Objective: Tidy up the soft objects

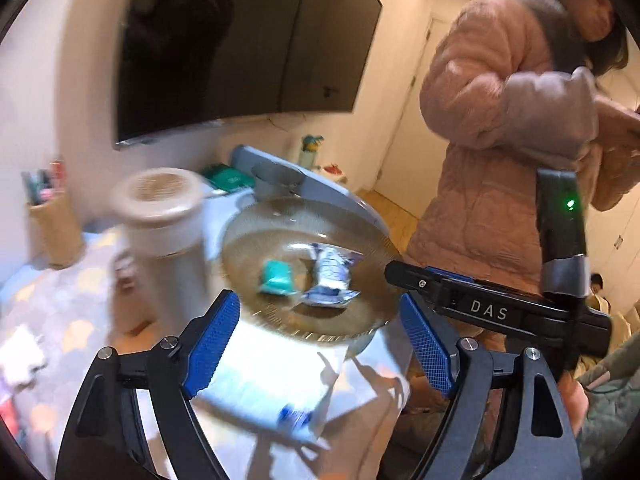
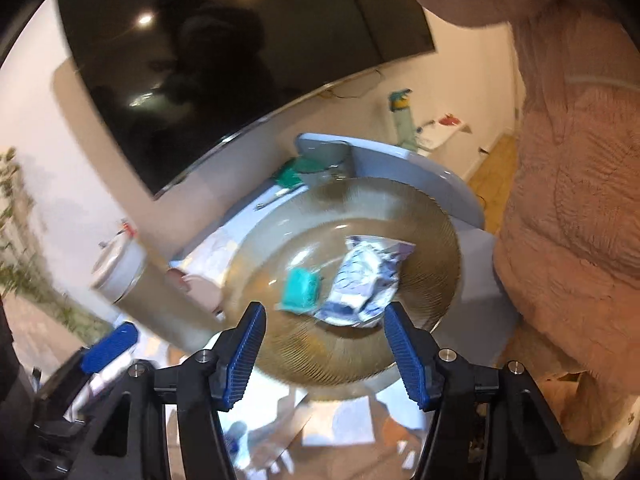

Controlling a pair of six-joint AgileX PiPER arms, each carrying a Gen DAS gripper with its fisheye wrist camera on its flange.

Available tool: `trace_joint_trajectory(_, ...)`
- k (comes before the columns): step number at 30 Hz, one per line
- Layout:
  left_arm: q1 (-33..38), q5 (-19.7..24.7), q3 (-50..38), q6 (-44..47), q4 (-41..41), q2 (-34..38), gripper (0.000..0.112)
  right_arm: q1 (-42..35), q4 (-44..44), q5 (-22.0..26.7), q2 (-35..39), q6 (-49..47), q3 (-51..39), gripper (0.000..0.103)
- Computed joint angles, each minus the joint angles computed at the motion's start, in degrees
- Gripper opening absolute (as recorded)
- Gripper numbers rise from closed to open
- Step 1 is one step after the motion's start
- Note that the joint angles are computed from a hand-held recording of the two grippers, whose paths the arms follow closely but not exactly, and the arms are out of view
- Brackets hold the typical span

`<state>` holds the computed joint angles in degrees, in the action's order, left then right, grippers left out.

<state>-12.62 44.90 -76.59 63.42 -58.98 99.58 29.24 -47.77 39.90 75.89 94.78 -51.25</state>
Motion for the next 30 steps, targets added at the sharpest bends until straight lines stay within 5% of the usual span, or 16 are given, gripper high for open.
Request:
trace_joint_trajectory(8,24.82,5.51,12.06,7.74,-5.03,-15.32,0.081,19.45,-9.52,4.4,5.7,0.7,-9.02,0.062)
trace_joint_trajectory(12,39.23,5.12,14.51,10.54,-7.39,-17.42,0.081,26.97,-12.83,5.15,15.89,-4.07,-20.53,0.085)
trace_joint_trajectory(16,49.22,4.61,14.89,14.01,-8.81,-13.94,0.081,27.57,-4.46,-1.3,28.68,-18.01,-34.42,0.085)
trace_joint_trajectory(20,52.66,-6.46,17.39,17.59,-9.1,-6.98,0.081,26.02,4.89,-7.16,41.12,-27.96,-45.02,0.085)
trace_joint_trajectory(25,54.74,-12.07,18.81,28.13,-15.61,4.11,0.081,25.26,17.02,-2.33,59.63,-38.69,-63.1,0.085)
trace_joint_trajectory(30,56.11,-11.72,18.44,30.55,-16.89,9.72,0.081,25.2,14.34,-2.07,64.14,-34.08,-65.94,0.085)
